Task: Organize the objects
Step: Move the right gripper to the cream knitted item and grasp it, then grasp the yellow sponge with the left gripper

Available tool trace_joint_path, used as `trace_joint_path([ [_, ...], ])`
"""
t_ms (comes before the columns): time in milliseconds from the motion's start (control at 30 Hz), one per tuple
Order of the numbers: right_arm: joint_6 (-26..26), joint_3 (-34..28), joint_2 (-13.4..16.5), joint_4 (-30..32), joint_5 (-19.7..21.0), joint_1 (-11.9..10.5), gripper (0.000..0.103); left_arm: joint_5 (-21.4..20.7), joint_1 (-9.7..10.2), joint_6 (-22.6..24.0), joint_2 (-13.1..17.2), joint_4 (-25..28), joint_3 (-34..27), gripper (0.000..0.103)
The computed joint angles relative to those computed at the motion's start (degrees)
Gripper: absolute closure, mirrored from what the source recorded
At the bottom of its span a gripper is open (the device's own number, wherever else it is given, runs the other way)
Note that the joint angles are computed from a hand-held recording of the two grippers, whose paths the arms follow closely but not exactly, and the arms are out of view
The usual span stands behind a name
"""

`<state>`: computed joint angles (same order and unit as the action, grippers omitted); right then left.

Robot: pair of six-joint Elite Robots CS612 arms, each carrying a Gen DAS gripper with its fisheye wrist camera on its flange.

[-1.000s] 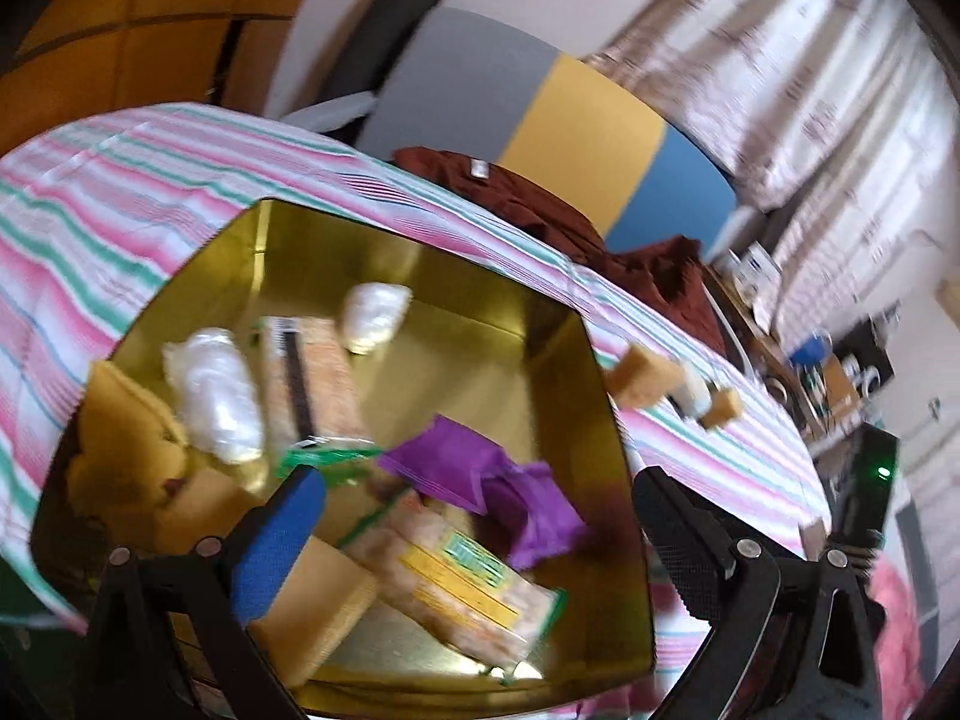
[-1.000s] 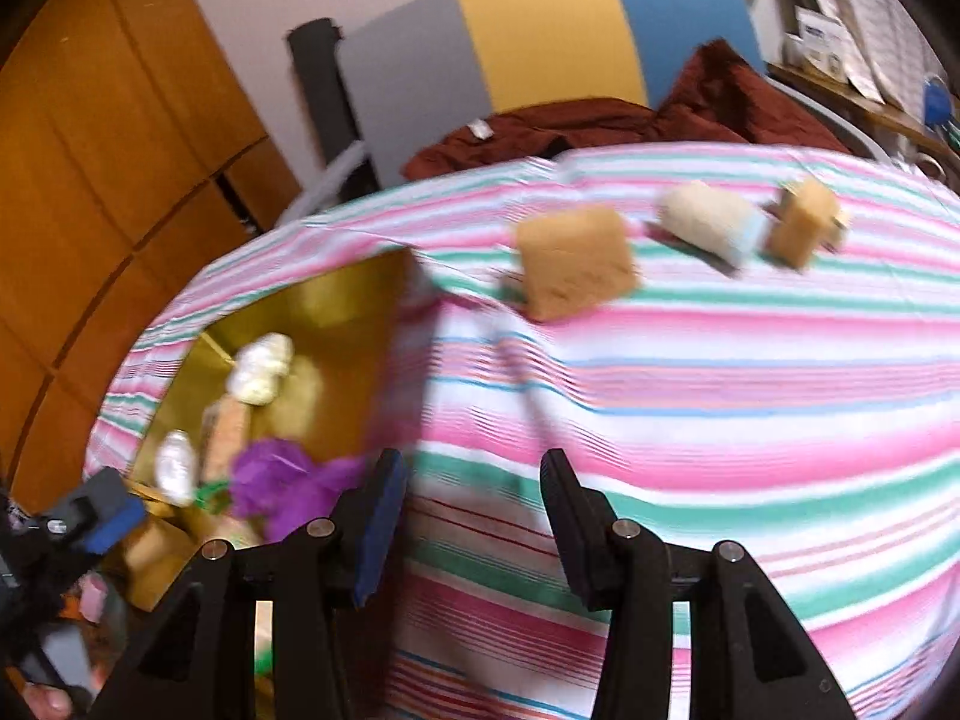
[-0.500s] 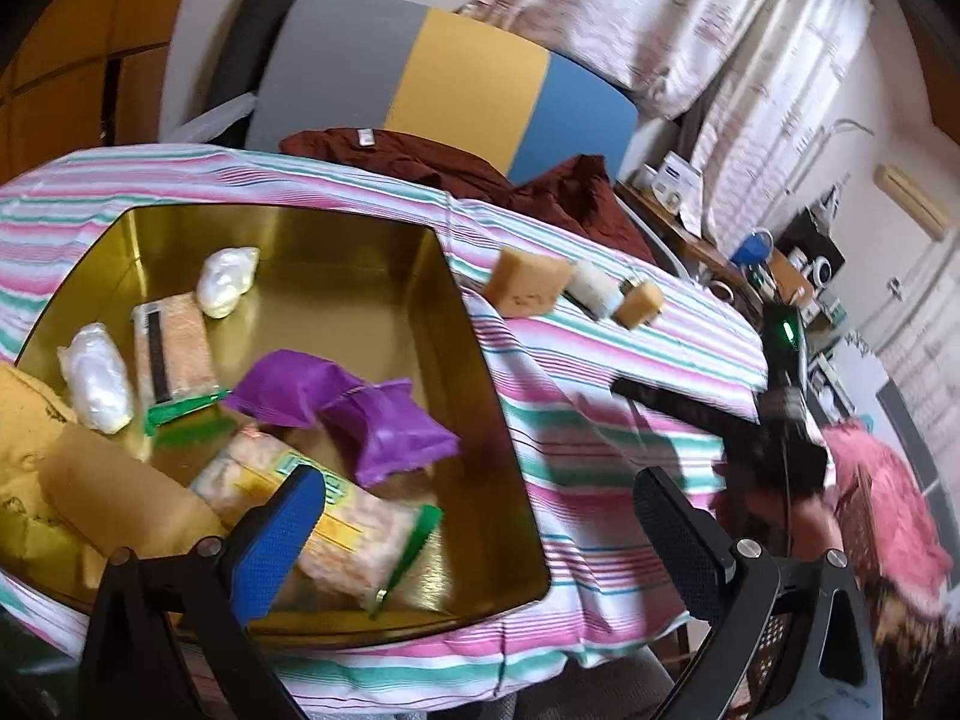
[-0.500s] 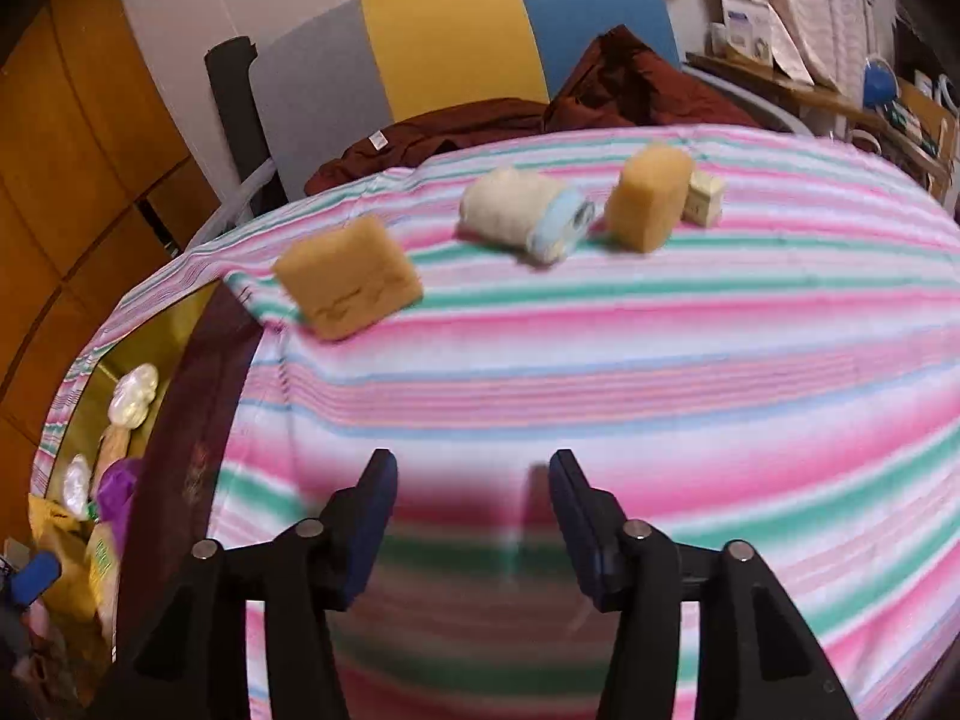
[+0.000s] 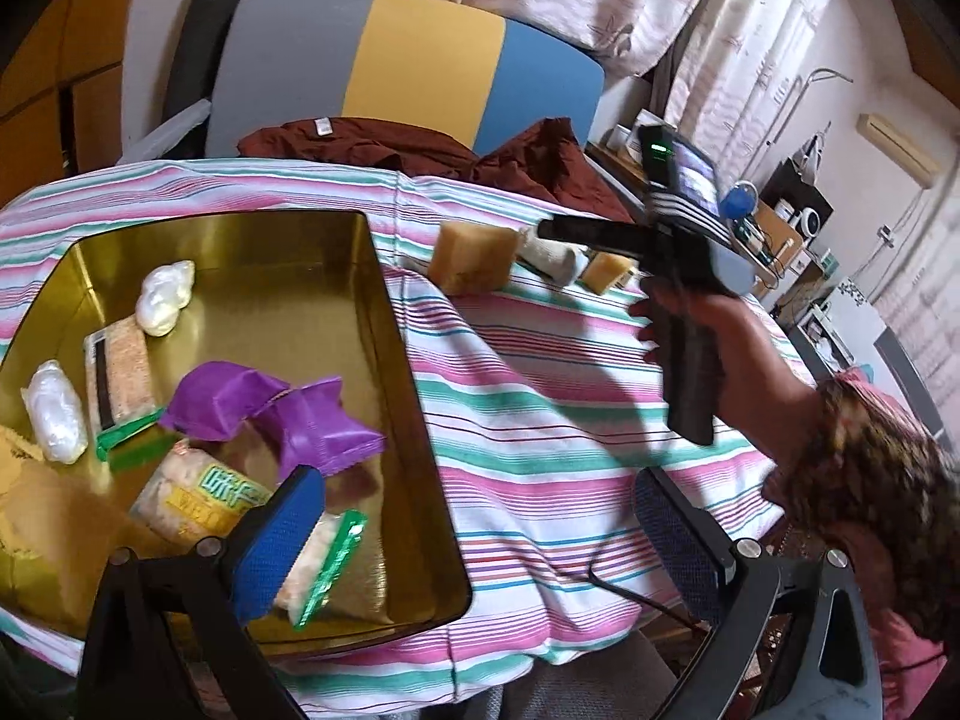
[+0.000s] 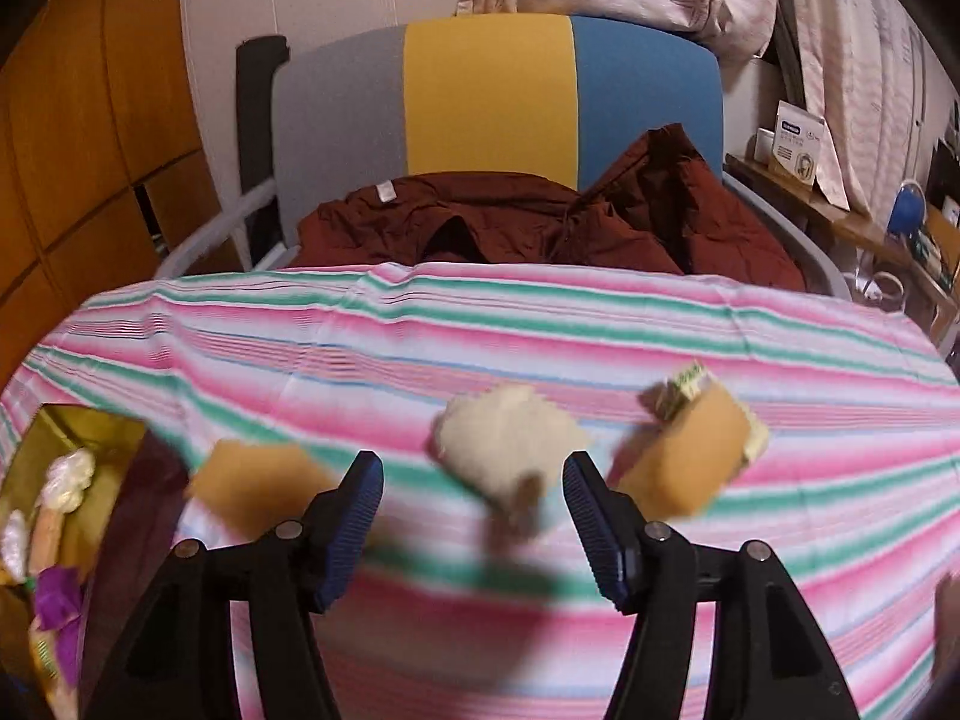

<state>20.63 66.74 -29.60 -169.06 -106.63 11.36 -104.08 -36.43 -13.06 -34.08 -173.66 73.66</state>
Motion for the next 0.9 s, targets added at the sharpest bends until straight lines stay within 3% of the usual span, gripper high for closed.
trace_joint_path([
  [133, 0.8, -3.2, 1.8, 3.8, 0.3, -0.8, 0.039, 0.4, -0.25, 0.8, 0.3, 1.1, -1.0, 0.0],
  [400, -3.5, -5.5, 3.9, 5.6, -3.5, -1.1, 0.032, 1.3, -0.6, 0.7, 1.8, 4.6, -5.0, 0.0],
  [533, -7.7, -4.9, 4.3, 2.4, -5.5, -0.8, 0.043, 2.0, -0.98, 1.5, 2.7, 6.0, -7.4, 0.0],
  [700, -5.2, -1.6, 3.1, -2.0, -3.5, -1.2, 0.046, 2.6, -1.36, 3.0, 4.6, 8.3, -12.0, 0.0],
  [900, -2.9, 2.7, 1.3, -5.9, -2.2, -1.0, 0.048, 3.4, -1.51, 1.8, 9.6, 17.1, -23.1, 0.0],
])
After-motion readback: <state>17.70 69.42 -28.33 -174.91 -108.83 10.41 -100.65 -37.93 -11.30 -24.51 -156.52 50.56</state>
